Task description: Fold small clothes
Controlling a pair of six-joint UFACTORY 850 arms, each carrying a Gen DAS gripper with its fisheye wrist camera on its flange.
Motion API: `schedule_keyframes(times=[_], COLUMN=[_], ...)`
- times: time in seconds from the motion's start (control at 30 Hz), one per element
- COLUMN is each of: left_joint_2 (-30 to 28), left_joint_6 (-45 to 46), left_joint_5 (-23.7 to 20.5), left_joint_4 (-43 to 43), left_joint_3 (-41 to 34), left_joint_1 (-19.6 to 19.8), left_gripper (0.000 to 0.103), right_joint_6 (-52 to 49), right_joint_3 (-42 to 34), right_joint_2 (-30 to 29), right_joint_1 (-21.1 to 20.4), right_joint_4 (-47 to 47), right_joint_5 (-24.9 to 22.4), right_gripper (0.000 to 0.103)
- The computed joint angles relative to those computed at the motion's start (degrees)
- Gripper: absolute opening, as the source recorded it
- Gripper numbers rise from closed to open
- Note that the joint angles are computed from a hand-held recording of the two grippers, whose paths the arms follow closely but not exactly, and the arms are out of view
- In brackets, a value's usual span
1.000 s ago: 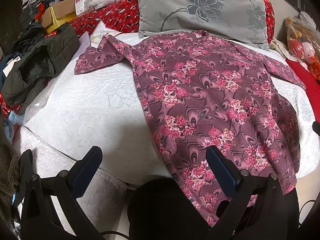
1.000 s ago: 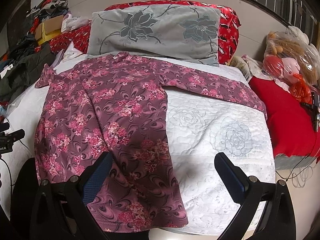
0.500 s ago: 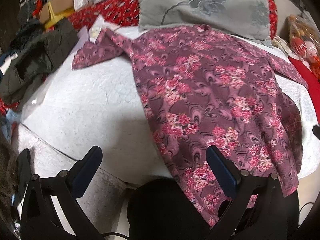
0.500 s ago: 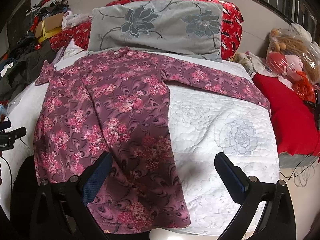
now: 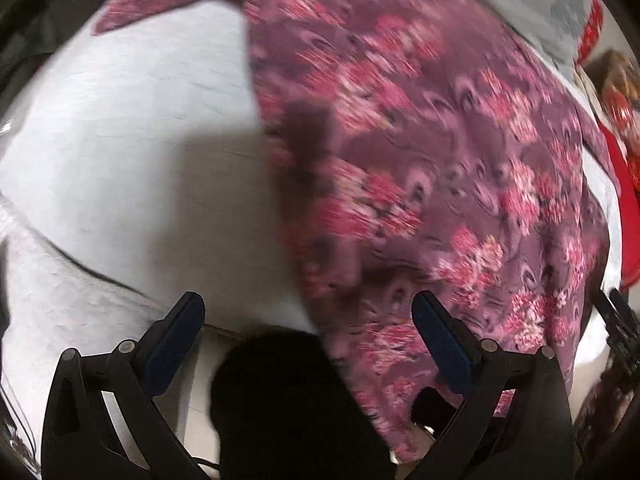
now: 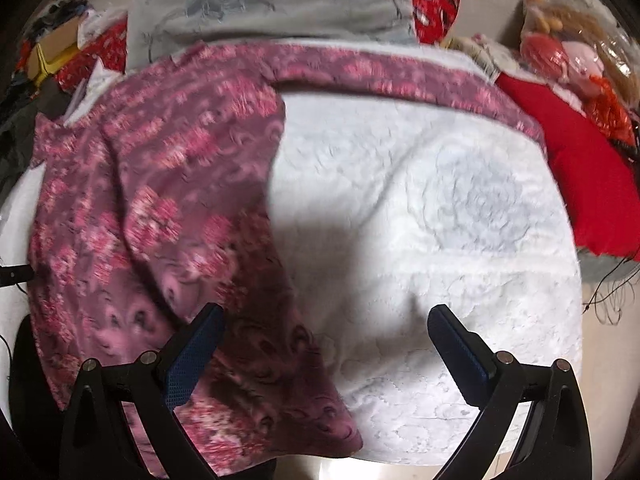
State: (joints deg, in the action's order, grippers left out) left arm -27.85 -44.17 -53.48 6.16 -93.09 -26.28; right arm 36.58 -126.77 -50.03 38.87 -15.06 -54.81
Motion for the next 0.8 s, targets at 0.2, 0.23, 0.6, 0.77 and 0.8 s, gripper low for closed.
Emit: schedule_keyframes(times=[0.2,0.23,0.6,0.77,0.8], left_joint_2=[-3.4,-2.3,16.9,13.5,12.4], left_joint_6=[9.3,9.9,10.1,6.3,5.2], left_joint_5=[-2.4,-1.6,6.5,1.5,-0.4], left_joint_4=[-12.3,-13.2,-18.4,-15.3,-14.8], left_joint_3=[-3.2,-2.5,7.2,8.4,9.0], left_joint_1=[0.7,1.0,5.8,6.5,6.5], left_gripper=[0.005,0.003,0.002,0.003,0.003], right_joint_6=[-7.9,-9.1,-20.5,-10.5,-9.2], right_joint_3=[3.1,3.6,19.2,22.8,22.6], right_joint_2=[1.5,2.3,19.1,17.7,16.7], right_joint_1=[1.3,1.0,-3.8,-4.5,-4.7], right_joint_4=[-1.5,0.4,33.0,28.9,28.5], right_joint_5=[3.1,3.7,24.9,21.2,19.5], right_gripper=[0.031,0.003,0.003,0.003,0.003])
